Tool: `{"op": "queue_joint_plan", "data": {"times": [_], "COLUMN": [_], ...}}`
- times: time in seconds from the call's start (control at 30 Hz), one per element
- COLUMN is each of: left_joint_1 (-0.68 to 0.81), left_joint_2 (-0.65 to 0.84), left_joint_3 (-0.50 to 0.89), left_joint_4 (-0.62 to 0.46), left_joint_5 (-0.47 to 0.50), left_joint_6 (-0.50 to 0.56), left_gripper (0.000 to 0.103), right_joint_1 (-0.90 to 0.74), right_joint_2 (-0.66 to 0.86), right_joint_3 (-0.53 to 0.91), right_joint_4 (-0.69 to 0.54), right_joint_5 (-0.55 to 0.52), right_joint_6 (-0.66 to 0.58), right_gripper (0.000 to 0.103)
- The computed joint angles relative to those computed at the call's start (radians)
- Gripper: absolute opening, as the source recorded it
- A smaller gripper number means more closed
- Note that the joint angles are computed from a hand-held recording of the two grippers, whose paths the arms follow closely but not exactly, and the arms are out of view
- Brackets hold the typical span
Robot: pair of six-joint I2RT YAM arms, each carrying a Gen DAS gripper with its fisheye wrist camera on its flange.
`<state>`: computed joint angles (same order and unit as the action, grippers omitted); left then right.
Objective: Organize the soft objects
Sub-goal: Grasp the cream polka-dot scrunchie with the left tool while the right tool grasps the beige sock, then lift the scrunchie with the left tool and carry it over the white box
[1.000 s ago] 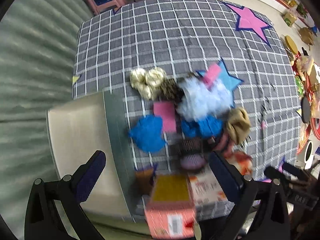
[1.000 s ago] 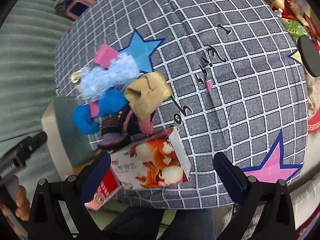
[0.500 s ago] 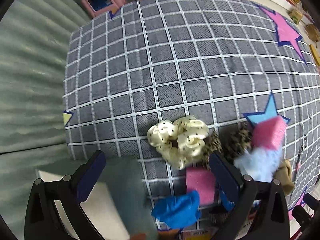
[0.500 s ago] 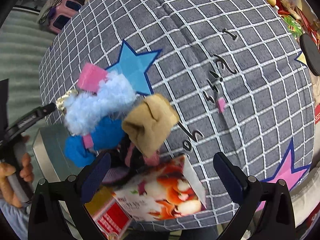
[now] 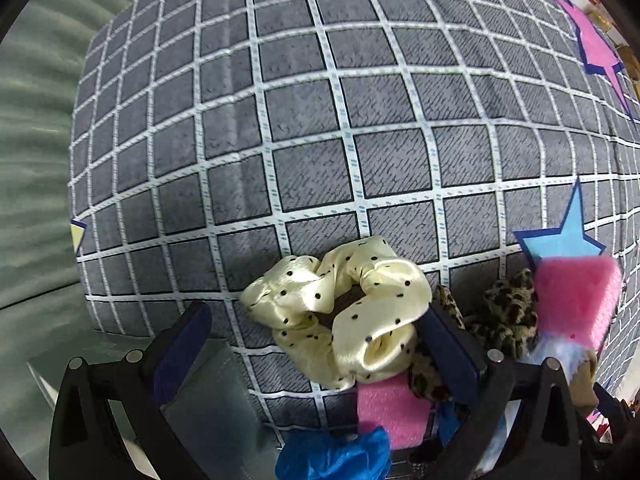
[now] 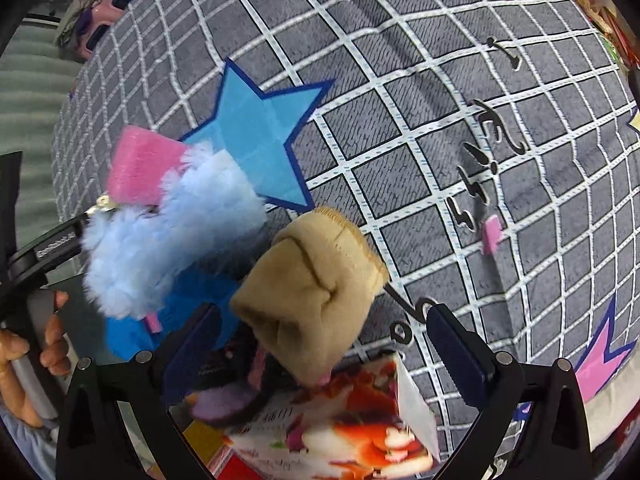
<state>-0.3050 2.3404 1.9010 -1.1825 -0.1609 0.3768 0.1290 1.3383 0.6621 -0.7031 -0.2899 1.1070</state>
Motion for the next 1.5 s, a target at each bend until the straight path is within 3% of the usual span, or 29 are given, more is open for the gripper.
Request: {"op": "queue_joint_plan", "data": {"times": [0.1, 0.13, 0.17, 0.2, 0.23, 0.27, 0.3, 0.33, 0.4, 0.57, 0.7, 1.0, 1.13, 1.23, 1.5], "left_joint_1": [-0.003, 0.001, 0.01, 0.019, 0.029, 0.036, 0.039, 0.049, 0.048, 0.061, 0.078, 0.076, 0.076, 0.078, 0.119], "left_joint_2": [0.019, 0.031, 0.036, 0.052, 0.059, 0.063, 0.058, 0.051, 0.01, -0.098, -0.157, -0.323, -0.429, -0.543, -0.761], "left_joint_3": [-0.004, 0.001, 0.007, 0.03, 0.045, 0.056, 0.054, 0.049, 0.014, -0.069, -0.058, -0.044, -0.107, -0.218, -0.358], "left_joint_4": [-0.009, -0.021, -0.033, -0.049, -0.07, -0.088, -0.09, -0.078, -0.031, 0.05, 0.024, -0.085, -0.118, -0.111, -0.164], "left_joint_5": [-0.001, 0.002, 0.022, 0.044, 0.073, 0.096, 0.093, 0.076, 0.056, 0.066, 0.089, 0.157, 0.172, 0.172, 0.18], "left_joint_6": [-0.014, -0.02, -0.024, -0.029, -0.031, -0.03, -0.024, -0.002, 0.033, 0.068, 0.059, 0.068, 0.057, 0.041, 0.039], "left_gripper": [0.095, 0.088, 0.084, 0.079, 0.067, 0.052, 0.044, 0.032, 0.027, 0.026, 0.026, 0.026, 0.026, 0.026, 0.026], "right_joint_1": [-0.001, -0.004, -0.003, 0.0, 0.003, 0.006, 0.012, 0.022, 0.047, 0.05, 0.031, -0.036, 0.018, 0.047, 0.103], "right_joint_2": [0.064, 0.075, 0.087, 0.099, 0.108, 0.115, 0.105, 0.097, 0.076, -0.033, -0.109, -0.205, -0.164, -0.196, -0.268], "right_joint_3": [-0.011, -0.024, -0.029, -0.028, -0.031, -0.038, -0.058, -0.07, -0.08, -0.075, -0.083, 0.055, 0.133, 0.177, 0.254], "right_joint_4": [0.065, 0.099, 0.114, 0.119, 0.128, 0.141, 0.157, 0.163, 0.158, 0.075, 0.036, -0.202, -0.208, -0.264, -0.404], "right_joint_5": [-0.02, -0.041, -0.053, -0.06, -0.067, -0.077, -0.088, -0.091, -0.074, -0.022, -0.016, 0.02, 0.051, 0.076, 0.079], "right_joint_6": [0.007, 0.015, 0.023, 0.025, 0.029, 0.038, 0.054, 0.069, 0.085, 0.055, 0.054, -0.106, -0.111, -0.131, -0.197], "right_gripper": [0.103, 0.103, 0.096, 0.082, 0.074, 0.058, 0.046, 0.042, 0.036, 0.033, 0.033, 0.033, 0.033, 0.033, 0.033]}}
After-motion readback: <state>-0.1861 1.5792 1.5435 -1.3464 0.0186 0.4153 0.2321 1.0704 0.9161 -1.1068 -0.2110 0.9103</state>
